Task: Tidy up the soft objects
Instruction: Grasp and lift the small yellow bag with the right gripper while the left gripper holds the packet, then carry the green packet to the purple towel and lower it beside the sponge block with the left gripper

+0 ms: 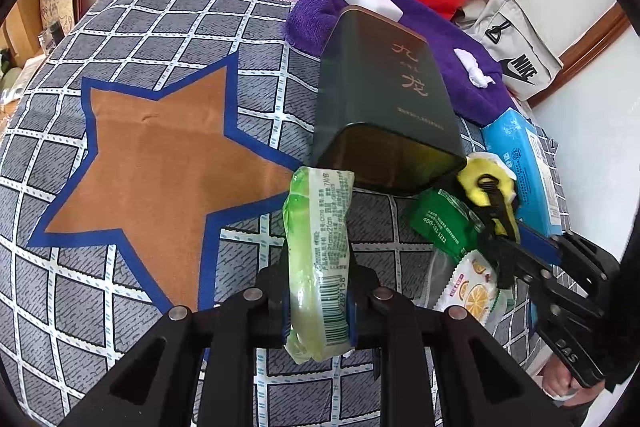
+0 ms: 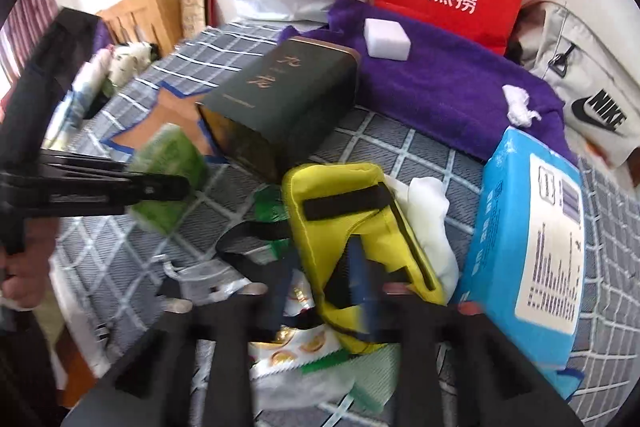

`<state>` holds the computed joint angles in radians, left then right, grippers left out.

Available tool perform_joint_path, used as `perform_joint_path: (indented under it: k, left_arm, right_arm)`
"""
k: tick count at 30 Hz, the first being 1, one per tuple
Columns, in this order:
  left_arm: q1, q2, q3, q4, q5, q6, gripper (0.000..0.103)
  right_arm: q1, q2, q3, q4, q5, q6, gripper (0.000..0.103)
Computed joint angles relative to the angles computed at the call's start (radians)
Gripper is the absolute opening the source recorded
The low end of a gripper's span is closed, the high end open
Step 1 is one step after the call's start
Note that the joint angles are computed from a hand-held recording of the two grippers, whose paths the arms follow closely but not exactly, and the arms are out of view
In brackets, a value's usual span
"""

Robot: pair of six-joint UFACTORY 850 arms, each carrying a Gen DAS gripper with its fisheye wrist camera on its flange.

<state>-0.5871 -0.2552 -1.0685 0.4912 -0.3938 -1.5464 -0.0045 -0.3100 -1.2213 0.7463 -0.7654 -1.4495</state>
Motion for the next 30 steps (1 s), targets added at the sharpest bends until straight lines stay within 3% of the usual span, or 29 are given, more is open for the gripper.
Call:
perform_joint_path:
  k: [3, 12, 19, 23, 28, 30]
  left_arm:
    - [-0.010, -0.002, -0.006, 0.004, -0.019, -0.014, 0.019]
    - [-0.057, 0.007, -0.021, 0.026, -0.085, -0.060, 0.019]
    - [-0.094, 0.003, -0.037, 0.030, -0.134, -0.077, 0.019]
    - [-0.095, -0.016, -0.051, -0.002, -0.149, -0.058, 0.019]
    - [-0.091, -0.030, -0.068, -0.028, -0.165, -0.035, 0.020]
    - [-0.092, -0.031, -0.075, -0.037, -0.174, -0.026, 0.019]
  right_arm:
    - [-0.020, 0.033, 0.023, 0.043, -0.015, -0.046, 0.011]
    - [-0.167, 0.068, 0.007, 0.142, -0.245, -0.042, 0.007]
    - [-0.277, 0.088, 0.027, 0.091, -0.210, -0.013, 0.007]
    - [-0.293, 0.063, 0.036, 0.011, -0.118, 0.045, 0.008]
    - [-0.303, 0.020, 0.024, 0.017, -0.116, 0.075, 0.021]
    - [-0.302, 0.016, 0.026, 0.029, -0.112, 0.067, 0.019]
